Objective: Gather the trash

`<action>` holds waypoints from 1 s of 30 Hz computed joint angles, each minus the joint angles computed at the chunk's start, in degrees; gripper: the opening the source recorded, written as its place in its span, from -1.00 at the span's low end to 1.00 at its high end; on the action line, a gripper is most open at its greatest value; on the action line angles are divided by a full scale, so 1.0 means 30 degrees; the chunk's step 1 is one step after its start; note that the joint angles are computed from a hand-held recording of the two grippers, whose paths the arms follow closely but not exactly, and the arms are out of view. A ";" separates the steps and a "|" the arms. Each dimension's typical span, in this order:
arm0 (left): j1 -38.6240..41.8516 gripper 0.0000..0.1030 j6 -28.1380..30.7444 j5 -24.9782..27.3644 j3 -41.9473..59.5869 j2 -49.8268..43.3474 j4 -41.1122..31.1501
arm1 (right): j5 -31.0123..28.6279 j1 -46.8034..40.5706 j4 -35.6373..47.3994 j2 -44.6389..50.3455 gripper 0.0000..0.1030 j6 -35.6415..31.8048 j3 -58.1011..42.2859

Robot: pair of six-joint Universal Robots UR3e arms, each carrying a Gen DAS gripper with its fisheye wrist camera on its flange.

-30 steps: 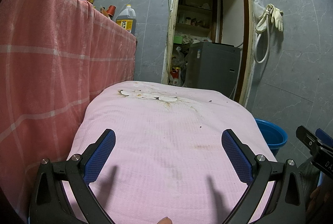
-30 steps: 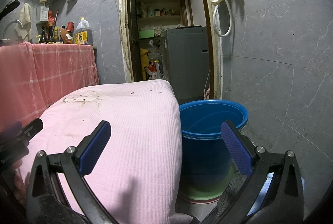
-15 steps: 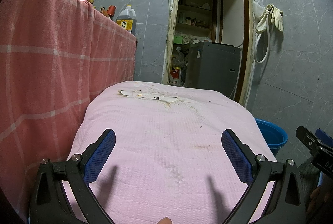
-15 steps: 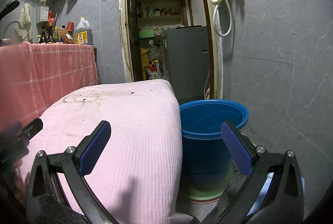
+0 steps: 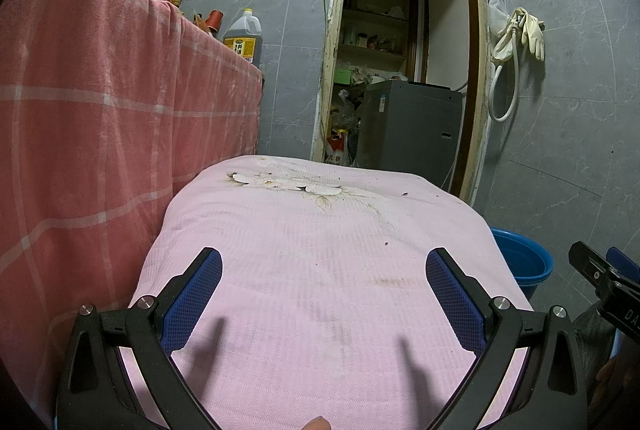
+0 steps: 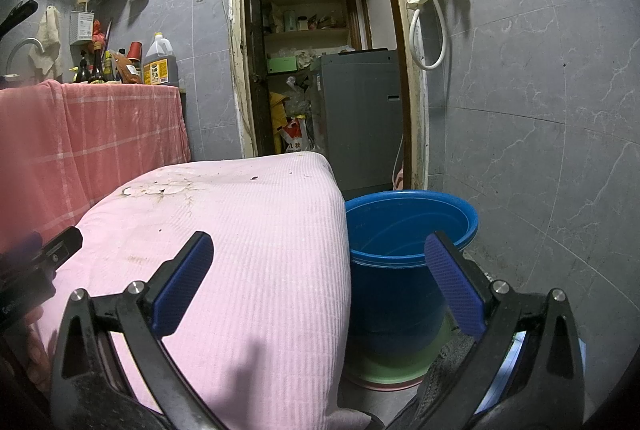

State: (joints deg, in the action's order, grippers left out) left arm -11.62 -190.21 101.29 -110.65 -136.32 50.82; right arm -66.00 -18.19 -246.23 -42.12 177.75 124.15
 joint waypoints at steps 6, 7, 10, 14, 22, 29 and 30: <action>-0.0061 0.94 -0.0051 0.0156 -0.0017 -0.0017 0.0023 | -0.0004 0.0002 0.0017 -0.0013 1.00 -0.0012 -0.0007; -0.0163 0.94 -0.0054 0.0452 0.0036 -0.0044 0.0033 | 0.0027 -0.0032 0.0024 -0.0049 1.00 -0.0022 0.0030; -0.0439 0.94 -0.0038 0.1171 0.0251 -0.0259 0.0049 | 0.0005 -0.0016 0.0045 -0.0068 1.00 -0.0019 0.0035; -0.0685 0.94 -0.0193 0.1759 0.0581 -0.0508 -0.0187 | -0.0025 0.0052 0.0020 0.0058 1.00 -0.0055 -0.0043; -0.0903 0.94 -0.0319 0.2151 0.1034 -0.0737 -0.0684 | -0.0118 0.0206 -0.0094 0.0443 1.00 -0.0119 -0.0140; -0.1013 0.94 -0.0342 0.2150 0.1212 -0.0782 -0.0861 | 0.0004 0.0081 -0.0106 0.0273 1.00 -0.0164 0.0094; -0.1036 0.94 -0.0370 0.2172 0.1222 -0.0787 -0.0875 | 0.0025 0.0063 0.0005 0.0259 1.00 -0.0178 -0.0015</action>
